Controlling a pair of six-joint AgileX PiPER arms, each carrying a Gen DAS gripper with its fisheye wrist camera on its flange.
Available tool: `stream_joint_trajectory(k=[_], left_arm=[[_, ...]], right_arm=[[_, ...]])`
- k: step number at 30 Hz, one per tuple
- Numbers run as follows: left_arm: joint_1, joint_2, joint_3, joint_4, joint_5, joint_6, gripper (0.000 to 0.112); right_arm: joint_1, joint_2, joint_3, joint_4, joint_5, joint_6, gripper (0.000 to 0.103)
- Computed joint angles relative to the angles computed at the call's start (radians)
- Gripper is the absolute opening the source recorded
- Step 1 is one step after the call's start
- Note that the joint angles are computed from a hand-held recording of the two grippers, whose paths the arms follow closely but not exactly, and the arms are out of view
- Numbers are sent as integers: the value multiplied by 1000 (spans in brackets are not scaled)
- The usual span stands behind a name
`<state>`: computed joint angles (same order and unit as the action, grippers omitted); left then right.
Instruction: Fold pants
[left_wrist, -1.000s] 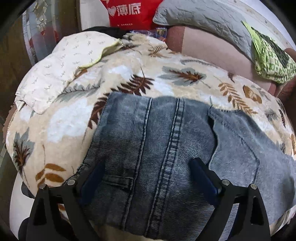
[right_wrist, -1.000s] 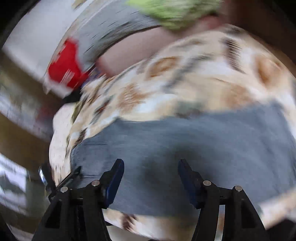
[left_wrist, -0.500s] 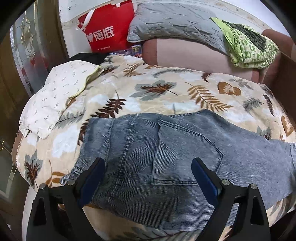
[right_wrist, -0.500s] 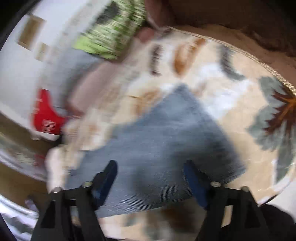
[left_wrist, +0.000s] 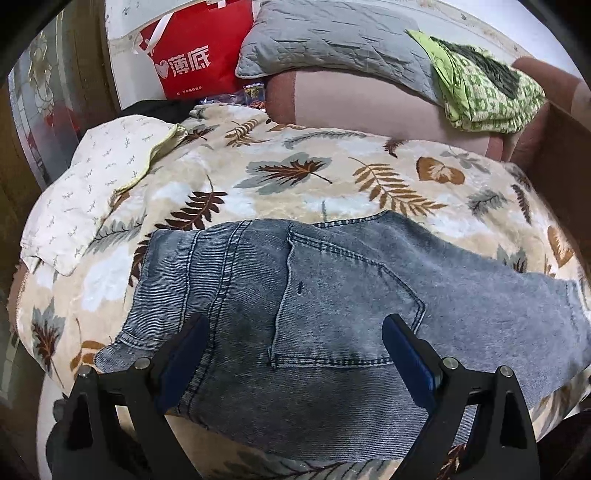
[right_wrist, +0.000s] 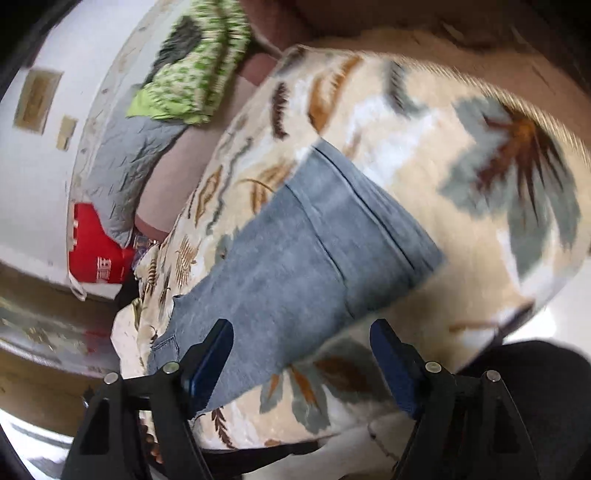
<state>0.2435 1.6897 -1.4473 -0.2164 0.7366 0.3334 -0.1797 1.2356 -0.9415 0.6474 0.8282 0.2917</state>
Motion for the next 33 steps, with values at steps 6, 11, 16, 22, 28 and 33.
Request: stream_joint_trajectory(k=[6,11,16,22,28,33], left_arm=[[-41,22,-27,1,35,-29,94],[-152,26,-56,-15,83,-57,94],[-323,71,-119,-67,148,-91,94],[-533,225,-229,40,217,-224,94],[-618,205,-209,201,188,-271,95],[-673,255,-198,379,178,-303,96]], right_arm=[[-81,29,65,105,-41,-48,79],[-188,95,117,301,-56,-178,79],[-230,90,154,381,-104,-229,79],[-208,114,115,279,-146,-182,63],[-208,130,74,157,-105,-166,32],[-138,137,20,-7,-120,-50,32]])
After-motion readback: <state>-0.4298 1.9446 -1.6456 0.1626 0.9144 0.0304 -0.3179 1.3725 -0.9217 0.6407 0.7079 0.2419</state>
